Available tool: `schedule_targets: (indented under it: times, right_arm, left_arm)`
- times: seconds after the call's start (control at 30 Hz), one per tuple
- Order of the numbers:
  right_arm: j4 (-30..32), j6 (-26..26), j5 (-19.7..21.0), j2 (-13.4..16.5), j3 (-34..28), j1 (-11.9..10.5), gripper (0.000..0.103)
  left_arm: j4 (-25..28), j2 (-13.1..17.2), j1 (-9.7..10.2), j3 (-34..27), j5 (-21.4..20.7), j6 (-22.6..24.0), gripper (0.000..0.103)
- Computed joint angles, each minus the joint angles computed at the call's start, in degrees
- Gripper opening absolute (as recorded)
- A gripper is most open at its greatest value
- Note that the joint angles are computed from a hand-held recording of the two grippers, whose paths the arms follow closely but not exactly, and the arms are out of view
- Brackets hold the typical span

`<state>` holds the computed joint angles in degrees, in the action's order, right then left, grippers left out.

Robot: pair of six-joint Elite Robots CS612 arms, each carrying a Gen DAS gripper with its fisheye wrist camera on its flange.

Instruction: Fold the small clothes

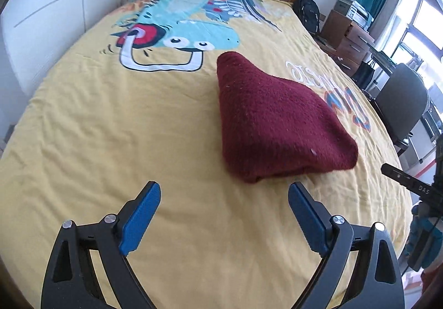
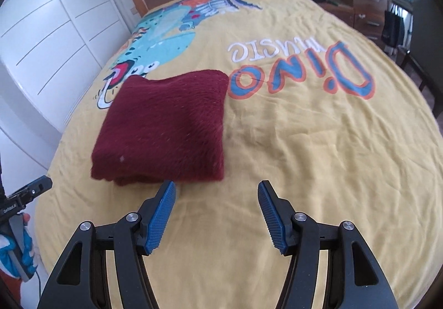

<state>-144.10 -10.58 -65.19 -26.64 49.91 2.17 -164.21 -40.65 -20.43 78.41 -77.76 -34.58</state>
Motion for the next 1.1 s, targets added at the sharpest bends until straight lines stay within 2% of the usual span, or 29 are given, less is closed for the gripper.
schedule_targets:
  times: [0.27,0.5,0.63,0.8,1.1]
  right_arm:
    - [-11.6,-0.1,-2.2,-7.4,15.1,-0.3,0.064]
    - [-18.3,-0.7,-3.8,-11.5,23.8,-0.6,0.070]
    - [-22.1,-1.3,-5.1,-13.4,27.8,-0.7,0.076]
    - [-25.3,-1.1,-5.3,-15.1,31.2,-0.9,0.077]
    - [-29.6,0.5,-6.8,-16.5,35.0,-0.9,0.079]
  left_arm:
    - [-1.9,-2.9,-2.73,6.0,5.8,-0.7,0.095]
    - [-3.0,-4.7,-5.12,9.5,10.1,-1.6,0.101]
    - [-4.8,-5.5,-6.41,11.4,12.5,-1.6,0.101]
    - [-7.4,-6.3,-7.65,13.8,14.7,-1.5,0.101]
    - [-8.7,-7.6,-8.99,16.1,18.0,-1.7,0.101]
